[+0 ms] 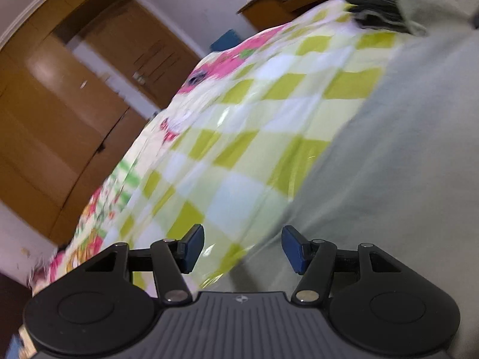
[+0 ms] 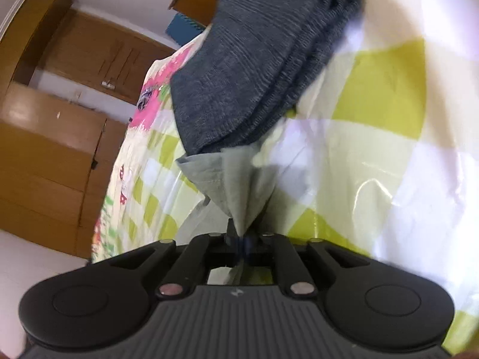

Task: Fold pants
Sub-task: 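Lift the leg end with the right tool and fold it toward the waistband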

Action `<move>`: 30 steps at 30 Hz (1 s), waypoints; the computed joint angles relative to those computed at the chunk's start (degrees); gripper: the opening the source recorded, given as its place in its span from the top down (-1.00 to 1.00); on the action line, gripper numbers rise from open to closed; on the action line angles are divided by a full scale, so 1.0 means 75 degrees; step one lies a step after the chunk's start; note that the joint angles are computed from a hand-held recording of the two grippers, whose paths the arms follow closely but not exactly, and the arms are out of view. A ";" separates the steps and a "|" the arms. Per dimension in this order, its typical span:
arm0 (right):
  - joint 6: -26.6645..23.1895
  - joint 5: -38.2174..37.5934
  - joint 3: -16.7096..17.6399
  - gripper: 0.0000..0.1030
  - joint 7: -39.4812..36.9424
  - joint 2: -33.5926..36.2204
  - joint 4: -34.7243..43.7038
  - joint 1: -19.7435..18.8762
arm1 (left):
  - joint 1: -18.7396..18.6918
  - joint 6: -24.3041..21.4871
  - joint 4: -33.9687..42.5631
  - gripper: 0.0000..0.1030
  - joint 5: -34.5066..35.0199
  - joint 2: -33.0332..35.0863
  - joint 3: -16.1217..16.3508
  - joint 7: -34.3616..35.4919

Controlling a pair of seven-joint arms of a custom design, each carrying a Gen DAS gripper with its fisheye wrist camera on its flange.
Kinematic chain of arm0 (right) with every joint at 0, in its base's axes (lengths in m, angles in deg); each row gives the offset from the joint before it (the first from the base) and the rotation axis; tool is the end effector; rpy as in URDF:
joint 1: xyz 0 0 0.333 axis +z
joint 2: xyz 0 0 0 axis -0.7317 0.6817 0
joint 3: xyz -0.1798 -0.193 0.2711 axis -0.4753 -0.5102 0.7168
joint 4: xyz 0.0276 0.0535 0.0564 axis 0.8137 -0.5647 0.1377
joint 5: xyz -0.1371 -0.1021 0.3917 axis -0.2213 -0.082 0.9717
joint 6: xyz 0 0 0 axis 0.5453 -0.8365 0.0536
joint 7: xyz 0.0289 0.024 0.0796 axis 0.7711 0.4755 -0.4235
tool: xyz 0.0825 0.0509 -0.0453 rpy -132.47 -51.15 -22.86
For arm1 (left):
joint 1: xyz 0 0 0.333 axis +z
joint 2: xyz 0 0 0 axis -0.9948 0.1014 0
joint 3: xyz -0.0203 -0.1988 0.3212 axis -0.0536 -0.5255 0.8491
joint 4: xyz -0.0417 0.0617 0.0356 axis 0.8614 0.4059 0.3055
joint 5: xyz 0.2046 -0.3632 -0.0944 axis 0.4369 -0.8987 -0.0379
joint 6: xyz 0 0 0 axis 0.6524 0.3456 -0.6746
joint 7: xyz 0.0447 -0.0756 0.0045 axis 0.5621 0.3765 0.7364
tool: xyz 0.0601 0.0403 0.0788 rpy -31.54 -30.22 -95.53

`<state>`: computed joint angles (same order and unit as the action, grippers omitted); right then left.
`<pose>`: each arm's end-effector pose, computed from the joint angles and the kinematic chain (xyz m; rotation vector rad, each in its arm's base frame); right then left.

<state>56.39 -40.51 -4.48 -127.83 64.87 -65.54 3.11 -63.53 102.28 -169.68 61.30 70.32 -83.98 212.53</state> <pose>0.4470 0.5485 0.4420 0.0468 2.2196 -0.5459 0.7174 -0.2351 0.4085 -0.0642 2.2491 -0.8362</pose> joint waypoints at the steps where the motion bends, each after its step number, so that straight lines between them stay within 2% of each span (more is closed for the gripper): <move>1: -0.0101 0.0059 0.0027 0.81 -0.0279 -0.0041 0.0021 0.0005 | 0.0020 0.0055 0.0027 -0.39 -0.0124 -0.0030 0.0004 -0.0142; 2: -0.0174 0.0145 0.0053 0.81 -0.0483 -0.0067 0.0055 0.0001 | 0.0184 0.0132 0.0010 -0.39 -0.0164 -0.0002 -0.0160 -0.0222; 4: -0.0033 0.0305 0.0109 0.68 -0.0833 -0.0118 0.0076 -0.0059 | 0.1022 -0.0020 -0.0146 -0.39 0.0036 0.0245 -0.1056 -0.0190; 6: 0.0158 0.0186 0.0102 0.26 -0.0841 -0.0078 0.0088 -0.0034 | 0.1967 -0.0622 -0.0359 -0.39 0.0346 0.0651 -0.2103 0.0285; 7: 0.0169 0.0129 0.0105 0.20 -0.0922 -0.0038 0.0149 0.0008 | 0.2190 -0.0843 -0.0448 -0.39 0.0410 0.0746 -0.2341 0.0589; 9: 0.0101 0.0219 0.0100 0.17 -0.1178 0.0025 0.0263 0.0047 | 0.2232 -0.1355 -0.0443 -0.39 0.0493 0.0768 -0.2362 0.1089; 10: 0.0037 0.0192 0.0088 0.17 -0.1199 0.0015 0.0291 0.0101 | 0.2052 -0.1342 -0.0399 -0.39 0.0566 0.0772 -0.2167 0.1328; 12: 0.0187 0.0104 0.0049 0.17 -0.1188 0.0006 0.0271 0.0092 | 0.1567 -0.0872 -0.0241 -0.39 0.0594 0.0852 -0.1743 0.1642; 13: 0.0257 0.0128 0.0047 0.17 -0.1182 0.0006 0.0267 0.0079 | 0.1248 -0.0657 -0.0074 -0.39 0.0460 0.0834 -0.1485 0.1610; 16: 0.0488 0.0148 0.0030 0.17 -0.1262 0.0026 0.0259 0.0029 | 0.0040 -0.0654 0.0618 -0.39 -0.0421 0.0404 -0.0325 0.0853; 17: 0.0534 0.0112 0.0004 0.16 -0.1220 0.0039 0.0249 0.0031 | -0.0164 -0.0556 0.0687 -0.39 -0.0615 0.0309 -0.0097 0.0746; 18: 0.0586 0.0056 -0.0011 0.15 -0.1140 0.0013 0.0190 0.0046 | -0.0206 -0.0398 0.0693 -0.39 -0.0706 0.0292 -0.0054 0.0763; 19: 0.0614 0.0001 -0.0012 0.14 -0.1041 -0.0015 0.0112 0.0072 | -0.0065 -0.0207 0.0604 -0.39 -0.0702 0.0313 -0.0192 0.0852; 20: 0.0630 -0.0037 -0.0018 0.13 -0.0934 -0.0021 0.0072 0.0079 | 0.0275 -0.0061 0.0425 -0.39 -0.0638 0.0353 -0.0525 0.0929; 22: 0.0721 -0.0263 -0.0065 0.13 -0.0644 -0.0003 -0.0006 0.0080 | 0.1159 -0.0324 0.0057 -0.39 -0.0511 0.0399 -0.1319 0.0905; 25: 0.0617 -0.0465 -0.0116 0.13 -0.0180 0.0065 -0.0010 0.0114 | 0.2060 -0.0525 -0.0557 -0.39 -0.0508 0.0254 -0.1909 0.1114; 27: 0.0319 -0.0428 -0.0112 0.18 -0.0157 0.0183 0.0151 0.0158 | 0.2443 -0.0543 -0.0844 -0.39 -0.0482 0.0226 -0.2141 0.1238; 28: 0.0171 -0.0365 -0.0110 0.20 -0.0143 0.0240 0.0236 0.0185 | 0.2492 -0.0555 -0.0941 -0.39 -0.0539 0.0136 -0.2125 0.1183; 29: 0.0029 -0.0322 -0.0116 0.34 -0.0094 0.0289 0.0298 0.0222 | 0.2430 -0.0636 -0.0963 -0.39 -0.0643 0.0002 -0.1993 0.1054; 30: -0.0100 -0.0251 -0.0123 0.61 0.0044 0.0326 0.0343 0.0257 | 0.2328 -0.0742 -0.0967 -0.39 -0.0757 -0.0131 -0.1847 0.0945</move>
<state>55.65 -42.40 -5.40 -127.50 67.31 -62.97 5.04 -46.07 96.71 -176.93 55.62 69.34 -97.83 219.62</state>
